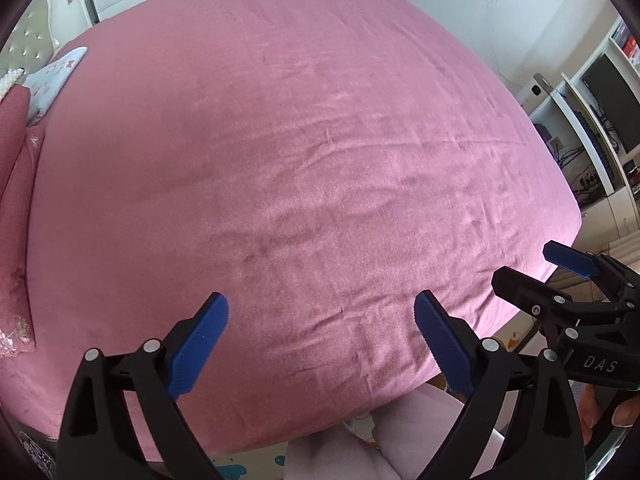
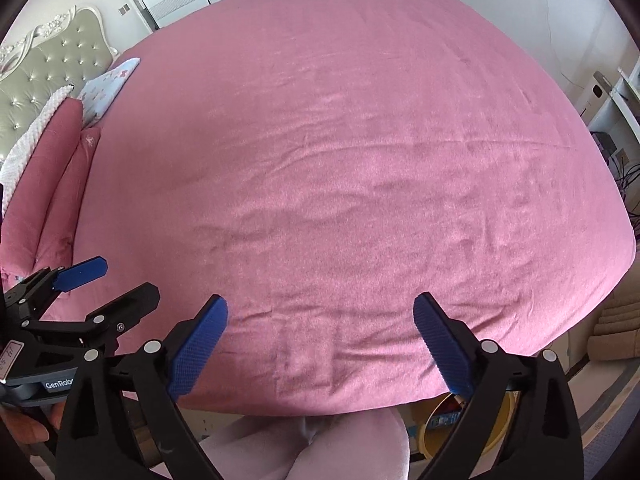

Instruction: Collect trash

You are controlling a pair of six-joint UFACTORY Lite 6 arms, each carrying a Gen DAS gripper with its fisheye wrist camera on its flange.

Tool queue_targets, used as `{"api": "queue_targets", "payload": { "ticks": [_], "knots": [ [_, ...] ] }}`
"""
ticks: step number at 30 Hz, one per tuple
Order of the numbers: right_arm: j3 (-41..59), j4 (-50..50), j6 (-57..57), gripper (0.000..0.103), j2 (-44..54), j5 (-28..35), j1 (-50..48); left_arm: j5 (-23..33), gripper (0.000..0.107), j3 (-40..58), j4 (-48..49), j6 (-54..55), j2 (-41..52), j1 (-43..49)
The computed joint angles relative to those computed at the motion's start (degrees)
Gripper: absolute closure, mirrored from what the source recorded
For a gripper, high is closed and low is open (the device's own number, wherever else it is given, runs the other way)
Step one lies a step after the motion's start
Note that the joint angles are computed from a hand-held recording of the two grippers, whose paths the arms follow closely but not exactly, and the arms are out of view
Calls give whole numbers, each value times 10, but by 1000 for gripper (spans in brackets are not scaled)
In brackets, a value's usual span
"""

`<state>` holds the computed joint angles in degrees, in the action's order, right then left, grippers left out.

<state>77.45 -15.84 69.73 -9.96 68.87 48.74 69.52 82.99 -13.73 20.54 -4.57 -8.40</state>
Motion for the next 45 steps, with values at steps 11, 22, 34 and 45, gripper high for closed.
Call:
{"api": "queue_targets", "payload": {
  "ticks": [11, 22, 34, 45],
  "knots": [
    [104, -29, -105, 12, 32, 38, -20, 10, 8, 85, 35, -69, -1, -5],
    [143, 21, -221, 10, 25, 18, -93, 45, 8, 187, 52, -151, 30, -8],
    [133, 64, -293, 10, -1, 10, -153, 47, 8, 251, 96, -221, 55, -46],
    [117, 70, -300, 10, -16, 13, -161, 59, 8, 297, 54, -230, 74, -25]
  ]
}}
